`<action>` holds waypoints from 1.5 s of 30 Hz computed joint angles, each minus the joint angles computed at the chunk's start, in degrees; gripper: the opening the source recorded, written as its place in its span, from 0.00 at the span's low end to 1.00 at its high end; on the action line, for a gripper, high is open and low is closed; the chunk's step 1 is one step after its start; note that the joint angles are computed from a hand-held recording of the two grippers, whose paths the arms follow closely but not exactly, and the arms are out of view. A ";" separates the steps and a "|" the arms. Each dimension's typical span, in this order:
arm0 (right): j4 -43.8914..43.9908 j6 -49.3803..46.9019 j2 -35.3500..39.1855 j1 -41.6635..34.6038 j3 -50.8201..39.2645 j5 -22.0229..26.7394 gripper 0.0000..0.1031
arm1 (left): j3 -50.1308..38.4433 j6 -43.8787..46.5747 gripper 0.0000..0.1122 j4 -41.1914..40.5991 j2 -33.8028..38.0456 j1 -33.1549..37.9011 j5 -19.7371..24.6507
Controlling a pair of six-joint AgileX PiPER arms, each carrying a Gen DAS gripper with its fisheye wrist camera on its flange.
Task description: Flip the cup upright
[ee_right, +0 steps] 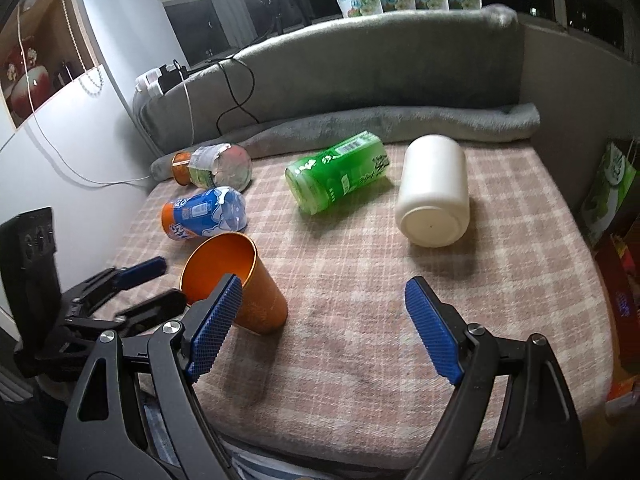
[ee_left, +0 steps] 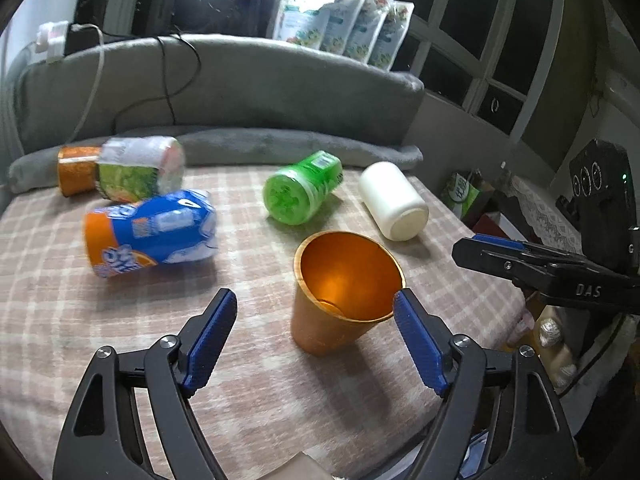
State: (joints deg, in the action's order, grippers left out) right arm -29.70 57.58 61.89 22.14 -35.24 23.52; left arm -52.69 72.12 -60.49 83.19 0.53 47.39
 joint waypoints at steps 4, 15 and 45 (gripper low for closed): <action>-11.41 11.77 -0.35 4.13 -0.12 3.10 0.87 | 1.40 2.81 0.72 -2.57 -2.86 3.19 -0.24; -31.09 32.00 2.25 17.23 -2.41 17.71 0.88 | 4.58 8.43 0.72 -7.96 -9.42 9.59 -5.06; -45.96 49.08 6.67 31.47 -2.94 40.55 1.00 | 9.65 18.30 0.91 -21.96 -15.47 11.43 -13.30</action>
